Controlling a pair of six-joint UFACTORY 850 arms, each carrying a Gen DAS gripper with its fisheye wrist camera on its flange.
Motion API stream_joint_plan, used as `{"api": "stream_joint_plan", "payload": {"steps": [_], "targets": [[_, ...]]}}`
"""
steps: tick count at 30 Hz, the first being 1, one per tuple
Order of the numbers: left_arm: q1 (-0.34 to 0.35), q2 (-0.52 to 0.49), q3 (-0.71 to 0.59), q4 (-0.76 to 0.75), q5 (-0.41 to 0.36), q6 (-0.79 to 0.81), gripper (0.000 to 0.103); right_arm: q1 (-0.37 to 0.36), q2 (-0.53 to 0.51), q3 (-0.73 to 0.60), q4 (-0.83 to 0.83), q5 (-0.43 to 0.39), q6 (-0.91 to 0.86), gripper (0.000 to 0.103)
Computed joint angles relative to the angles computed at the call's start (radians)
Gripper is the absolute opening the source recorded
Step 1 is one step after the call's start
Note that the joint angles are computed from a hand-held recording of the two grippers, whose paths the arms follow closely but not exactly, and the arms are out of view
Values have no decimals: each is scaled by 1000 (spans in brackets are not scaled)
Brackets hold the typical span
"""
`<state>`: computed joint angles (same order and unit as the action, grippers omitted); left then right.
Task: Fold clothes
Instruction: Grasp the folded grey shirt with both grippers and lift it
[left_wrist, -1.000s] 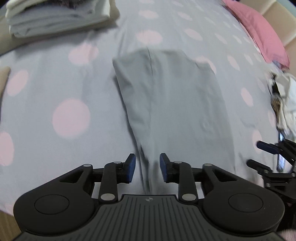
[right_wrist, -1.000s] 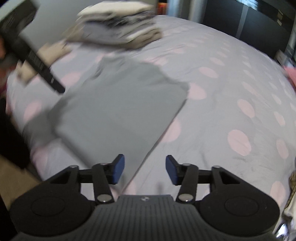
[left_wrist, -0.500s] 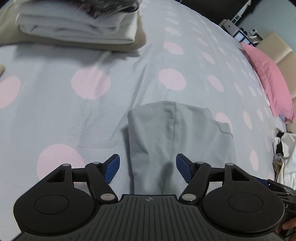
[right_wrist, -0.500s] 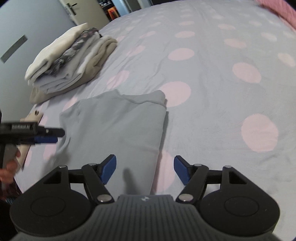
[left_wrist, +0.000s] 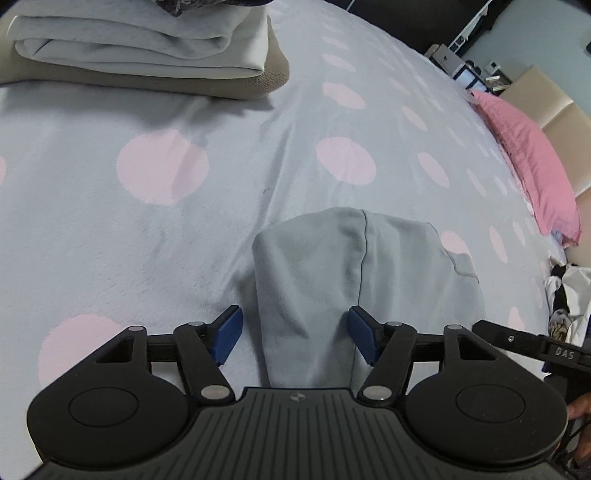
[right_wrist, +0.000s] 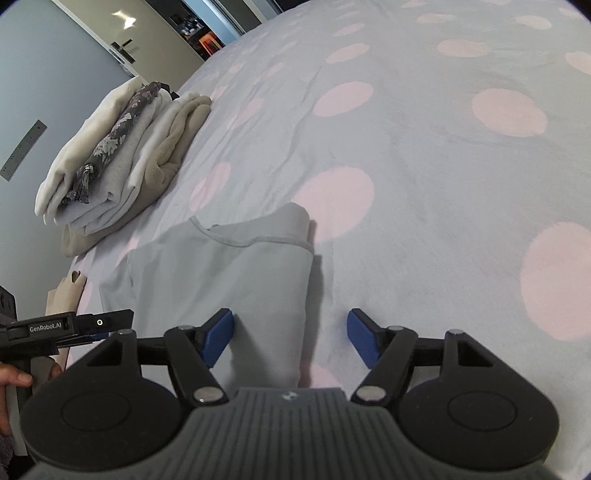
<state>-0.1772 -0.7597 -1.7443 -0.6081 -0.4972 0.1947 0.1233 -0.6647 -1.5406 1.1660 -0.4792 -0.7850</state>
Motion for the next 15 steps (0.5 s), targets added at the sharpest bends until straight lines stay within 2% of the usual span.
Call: {"api": "stream_joint_plan", "payload": {"steps": [3,5,7,15], "targets": [[0,-4,1,-36,15,29,48,8,-11,-14,-6,15,-23,69],[0,-7,3,-57,24,46,43,13,-17,-23,-20,27,-23,63],[-2,-10,3,-73,33,67,38,16,-23,-30,-22,34,-25,50],[-20,-9,1,-11,59,36,23,28,-33,-43,-34,35,-29,32]]}}
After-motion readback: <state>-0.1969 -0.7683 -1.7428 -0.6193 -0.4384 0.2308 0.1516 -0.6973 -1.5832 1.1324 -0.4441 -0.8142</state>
